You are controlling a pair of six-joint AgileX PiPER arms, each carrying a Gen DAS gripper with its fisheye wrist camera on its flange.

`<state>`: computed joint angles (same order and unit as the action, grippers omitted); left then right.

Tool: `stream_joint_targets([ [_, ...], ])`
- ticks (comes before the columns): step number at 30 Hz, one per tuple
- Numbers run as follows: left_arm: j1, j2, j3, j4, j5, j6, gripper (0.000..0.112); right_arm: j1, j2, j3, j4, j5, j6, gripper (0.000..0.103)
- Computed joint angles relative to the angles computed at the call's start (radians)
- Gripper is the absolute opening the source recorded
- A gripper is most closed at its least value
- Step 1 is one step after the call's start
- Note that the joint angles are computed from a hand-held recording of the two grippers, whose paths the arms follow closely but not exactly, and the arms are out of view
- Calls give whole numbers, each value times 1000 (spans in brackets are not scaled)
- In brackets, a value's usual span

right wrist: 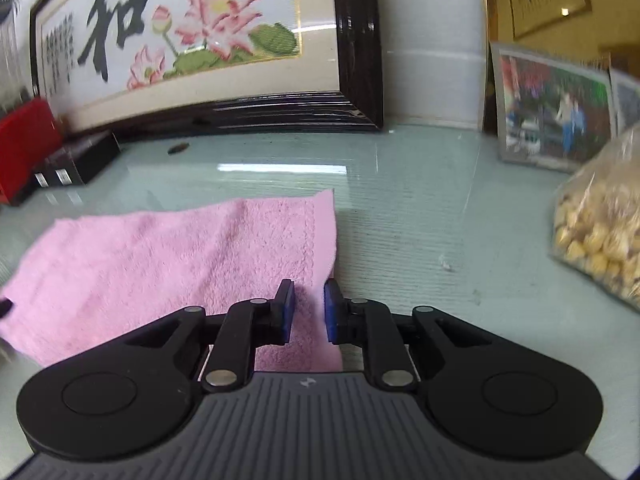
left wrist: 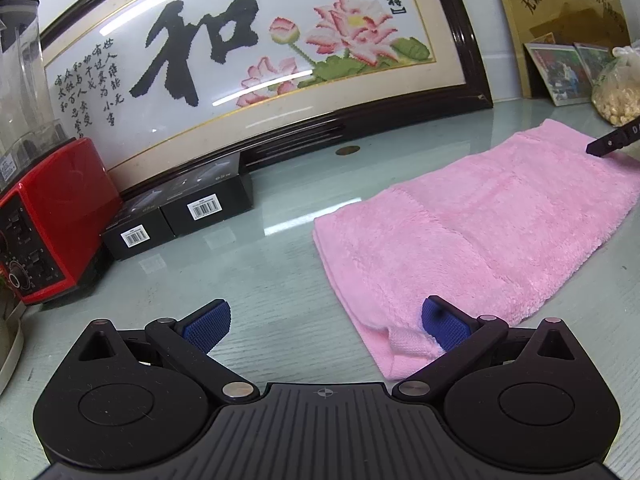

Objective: Fold towel

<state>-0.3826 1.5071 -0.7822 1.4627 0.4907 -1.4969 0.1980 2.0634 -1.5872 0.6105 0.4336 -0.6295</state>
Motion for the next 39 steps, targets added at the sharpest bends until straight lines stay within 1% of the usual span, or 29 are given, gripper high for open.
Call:
stream_joint_targets([
  [2, 3, 0, -3, -19, -3, 3, 103, 2, 2, -13, -40, 9, 52, 16],
  [4, 11, -2, -5, -36, -12, 7, 103, -2, 5, -27, -56, 28, 90, 12],
  [5, 14, -3, -5, -44, -17, 10, 103, -6, 6, -32, -49, 38, 94, 5],
  [8, 40, -8, -8, -80, -55, 27, 103, -14, -1, -25, -15, 40, 74, 3],
  [10, 65, -10, -13, -121, -92, 50, 103, -29, -14, -8, 58, 44, 13, 3],
  [11, 86, -9, -19, -160, -122, 76, 103, -37, -23, 2, 98, 43, -18, 3],
  [14, 125, 0, -35, -254, -183, 147, 103, -68, -47, 1, 187, 80, -77, 3],
  [17, 125, 10, -46, -262, -190, 156, 103, -92, -68, 2, 235, 111, -110, 3],
  [20, 118, 29, -62, -260, -198, 161, 103, -91, -95, 15, 207, 82, -88, 3],
  [23, 100, 72, -109, -267, -187, 162, 103, -92, -91, -14, 92, 88, 37, 3],
  [24, 81, 95, -133, -244, -162, 134, 103, -92, -82, -27, 58, 95, 75, 3],
  [26, 40, 132, -169, -193, -93, 80, 103, -91, -44, -58, 41, 122, 94, 4],
  [28, -17, 149, -170, -101, -2, 26, 103, -88, -17, -73, 44, 139, 93, 4],
  [29, -35, 152, -165, -74, 28, 13, 103, -85, 2, -83, 51, 146, 86, 6],
  [30, -52, 152, -159, -54, 55, 4, 103, -84, 12, -87, 55, 146, 80, 11],
  [31, -69, 151, -152, -36, 83, -4, 103, -85, 26, -99, 54, 146, 90, 12],
  [32, -89, 151, -143, -16, 114, -14, 103, -89, 37, -112, 61, 151, 98, 13],
  [34, -130, 152, -125, 18, 181, -29, 103, -121, 69, -155, 133, 199, 83, 16],
  [36, -150, 156, -121, 32, 214, -34, 103, -156, 94, -186, 208, 238, 71, 21],
  [37, -155, 158, -127, 23, 226, -29, 103, -171, 110, -206, 239, 271, 52, 23],
  [38, -158, 161, -138, 5, 238, -18, 103, -182, 122, -221, 255, 294, 49, 27],
  [39, -164, 164, -149, -5, 254, -17, 102, -187, 128, -227, 254, 298, 60, 31],
])
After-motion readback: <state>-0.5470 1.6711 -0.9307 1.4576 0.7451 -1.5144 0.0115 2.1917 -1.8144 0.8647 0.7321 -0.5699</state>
